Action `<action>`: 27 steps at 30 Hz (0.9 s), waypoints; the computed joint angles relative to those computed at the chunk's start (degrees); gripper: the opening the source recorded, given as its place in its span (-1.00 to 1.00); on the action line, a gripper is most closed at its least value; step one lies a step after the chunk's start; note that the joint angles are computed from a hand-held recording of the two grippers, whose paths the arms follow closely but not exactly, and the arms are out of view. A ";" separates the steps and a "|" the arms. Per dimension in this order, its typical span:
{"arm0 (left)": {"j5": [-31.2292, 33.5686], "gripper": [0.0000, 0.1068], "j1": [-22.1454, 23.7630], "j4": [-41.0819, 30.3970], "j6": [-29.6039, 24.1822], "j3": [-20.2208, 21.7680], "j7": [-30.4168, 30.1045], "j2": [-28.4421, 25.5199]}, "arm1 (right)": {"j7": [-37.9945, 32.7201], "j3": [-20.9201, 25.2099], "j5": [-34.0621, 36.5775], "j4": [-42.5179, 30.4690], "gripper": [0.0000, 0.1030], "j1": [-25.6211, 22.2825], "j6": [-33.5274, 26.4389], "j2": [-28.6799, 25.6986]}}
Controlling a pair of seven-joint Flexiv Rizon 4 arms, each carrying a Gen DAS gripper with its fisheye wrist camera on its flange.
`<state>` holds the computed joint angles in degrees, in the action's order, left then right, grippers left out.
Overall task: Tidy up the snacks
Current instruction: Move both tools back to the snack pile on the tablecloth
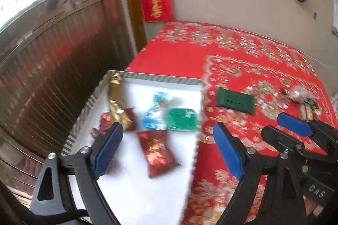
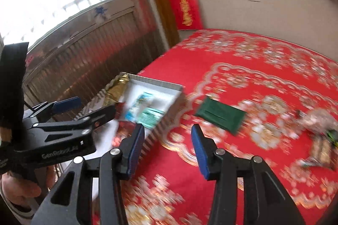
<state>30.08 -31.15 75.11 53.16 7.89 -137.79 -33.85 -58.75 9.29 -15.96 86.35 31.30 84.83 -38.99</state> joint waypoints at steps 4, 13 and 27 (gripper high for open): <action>-1.41 0.64 -0.57 -1.33 1.21 -1.42 0.47 -1.29 | 1.41 -2.58 -0.40 5.04 -0.07 0.38 0.23 3.11; -3.49 0.64 -3.04 -6.13 -0.78 -1.26 2.48 -4.37 | 4.78 -4.96 -1.26 11.04 -0.06 -0.12 2.84 6.28; -7.21 0.65 -4.84 -17.39 -4.97 -2.40 6.20 -11.44 | 12.79 -18.73 -6.72 22.75 -0.06 5.66 7.78 13.09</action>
